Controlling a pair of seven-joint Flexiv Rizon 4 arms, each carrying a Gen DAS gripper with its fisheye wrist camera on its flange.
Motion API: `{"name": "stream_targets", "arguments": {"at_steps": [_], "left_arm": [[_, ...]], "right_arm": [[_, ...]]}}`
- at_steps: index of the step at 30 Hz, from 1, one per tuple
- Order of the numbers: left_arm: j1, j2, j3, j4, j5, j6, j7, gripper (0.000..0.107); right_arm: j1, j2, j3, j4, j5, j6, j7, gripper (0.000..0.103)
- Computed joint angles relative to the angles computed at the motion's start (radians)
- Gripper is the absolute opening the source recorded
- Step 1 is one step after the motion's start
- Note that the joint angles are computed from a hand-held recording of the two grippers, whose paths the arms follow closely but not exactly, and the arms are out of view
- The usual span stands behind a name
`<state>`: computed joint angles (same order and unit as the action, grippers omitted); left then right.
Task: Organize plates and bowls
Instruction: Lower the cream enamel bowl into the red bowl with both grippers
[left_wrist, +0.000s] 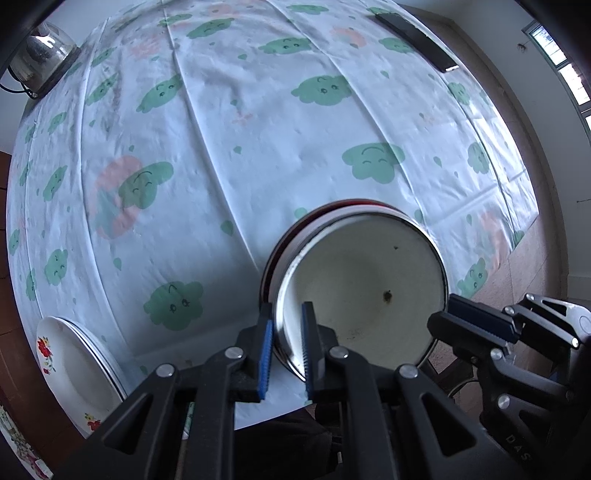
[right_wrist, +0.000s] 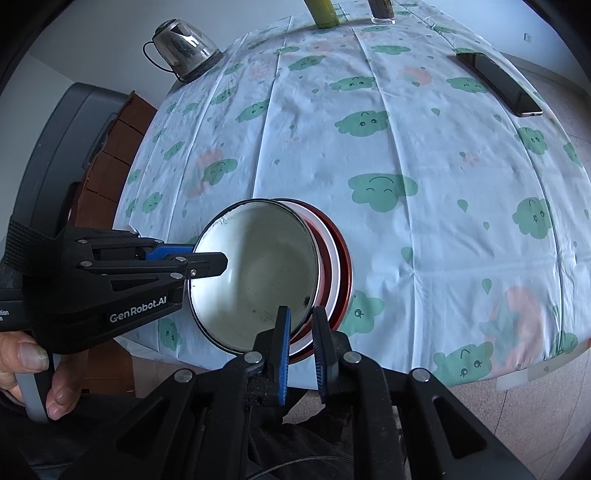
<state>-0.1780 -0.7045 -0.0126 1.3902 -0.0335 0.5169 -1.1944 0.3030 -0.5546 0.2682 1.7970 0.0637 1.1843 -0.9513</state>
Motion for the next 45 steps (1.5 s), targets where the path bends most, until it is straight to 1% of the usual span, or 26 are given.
{"name": "stream_targets", "arguments": {"at_steps": [14, 21, 34, 45], "left_arm": [[-0.01, -0.003, 0.001, -0.004, 0.013, 0.011, 0.002, 0.011], [-0.012, -0.004, 0.001, 0.002, 0.014, 0.025, 0.001, 0.015], [-0.019, -0.003, 0.003, 0.007, 0.023, 0.042, -0.002, 0.015], [-0.018, -0.005, 0.001, 0.007, 0.018, 0.043, -0.003, 0.018]], "right_arm": [[0.002, 0.001, -0.005, 0.008, -0.003, 0.005, 0.002, 0.013], [0.011, 0.006, -0.016, 0.016, -0.018, 0.016, 0.014, 0.013], [0.019, 0.007, -0.025, 0.021, -0.05, 0.019, 0.03, 0.013], [0.026, 0.011, -0.033, 0.028, -0.068, 0.02, 0.037, 0.014]]}}
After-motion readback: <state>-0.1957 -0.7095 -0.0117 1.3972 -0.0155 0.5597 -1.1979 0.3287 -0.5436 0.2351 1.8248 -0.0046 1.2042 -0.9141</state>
